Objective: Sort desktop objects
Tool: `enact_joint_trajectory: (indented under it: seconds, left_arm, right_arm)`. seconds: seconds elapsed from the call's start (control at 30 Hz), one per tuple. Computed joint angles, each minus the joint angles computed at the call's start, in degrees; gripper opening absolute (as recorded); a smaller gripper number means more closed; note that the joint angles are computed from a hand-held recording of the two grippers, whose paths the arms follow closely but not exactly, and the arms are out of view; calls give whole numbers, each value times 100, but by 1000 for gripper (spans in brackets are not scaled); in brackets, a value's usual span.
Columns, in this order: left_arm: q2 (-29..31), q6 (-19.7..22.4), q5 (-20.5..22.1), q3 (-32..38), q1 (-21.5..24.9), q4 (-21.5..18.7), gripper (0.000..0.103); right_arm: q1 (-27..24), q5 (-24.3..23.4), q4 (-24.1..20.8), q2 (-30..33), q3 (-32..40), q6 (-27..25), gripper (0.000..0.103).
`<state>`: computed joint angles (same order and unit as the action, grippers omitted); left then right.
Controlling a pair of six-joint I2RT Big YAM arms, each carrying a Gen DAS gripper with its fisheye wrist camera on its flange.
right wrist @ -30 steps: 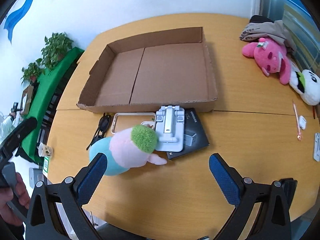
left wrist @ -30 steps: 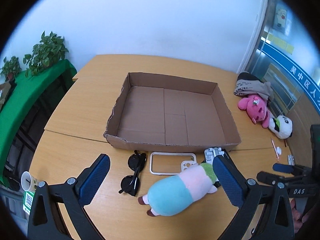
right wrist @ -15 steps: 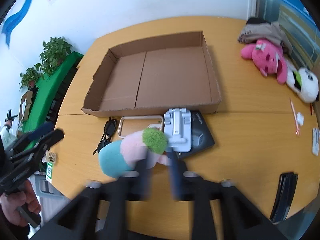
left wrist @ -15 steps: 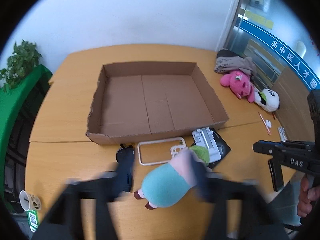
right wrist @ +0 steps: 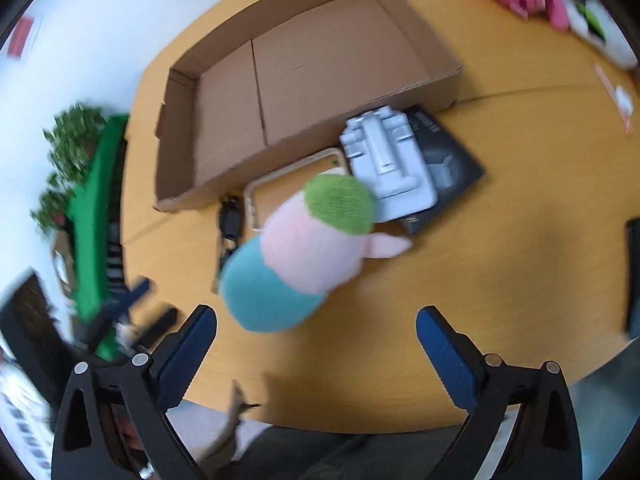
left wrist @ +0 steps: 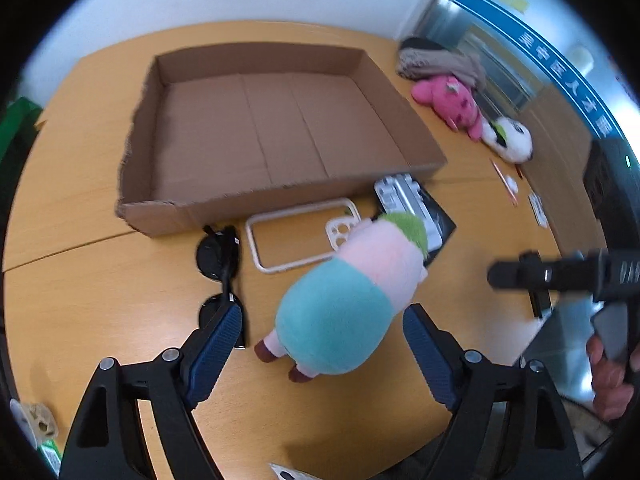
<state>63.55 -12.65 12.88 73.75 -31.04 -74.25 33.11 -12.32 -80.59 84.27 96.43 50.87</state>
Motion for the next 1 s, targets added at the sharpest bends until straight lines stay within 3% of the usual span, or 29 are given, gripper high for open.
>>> enact_joint_trajectory:
  seconds: [0.07, 0.2, 0.27, 0.33, 0.47, 0.57, 0.73, 1.0]
  left_arm:
    - [80, 214, 248, -133, 49, 87, 83]
    - [558, 687, 269, -212, -27, 40, 83]
    - [791, 747, 382, -233, -29, -33, 83]
    - [921, 776, 869, -284, 40, -44, 83]
    - [1055, 883, 1182, -341, -51, -163, 86]
    - [1042, 887, 1076, -353, -246, -274, 82]
    - [813, 663, 954, -346, -304, -426, 71]
    - [266, 456, 376, 251, -308, -782, 69]
  right_arm:
    - [-30, -173, 372, 40, -108, 218, 101]
    - [-72, -280, 861, 205, -332, 458, 101]
    - [-145, -449, 1092, 242, -591, 705, 101]
    - [-226, -642, 1247, 310, -808, 833, 101]
    - [-348, -852, 1582, 542, -1001, 739, 99]
    - [-377, -1106, 1761, 754, -978, 591, 90]
    - [-306, -1170, 1536, 933, -692, 258, 83]
    - [-201, -1027, 1408, 823, -16, 1, 80]
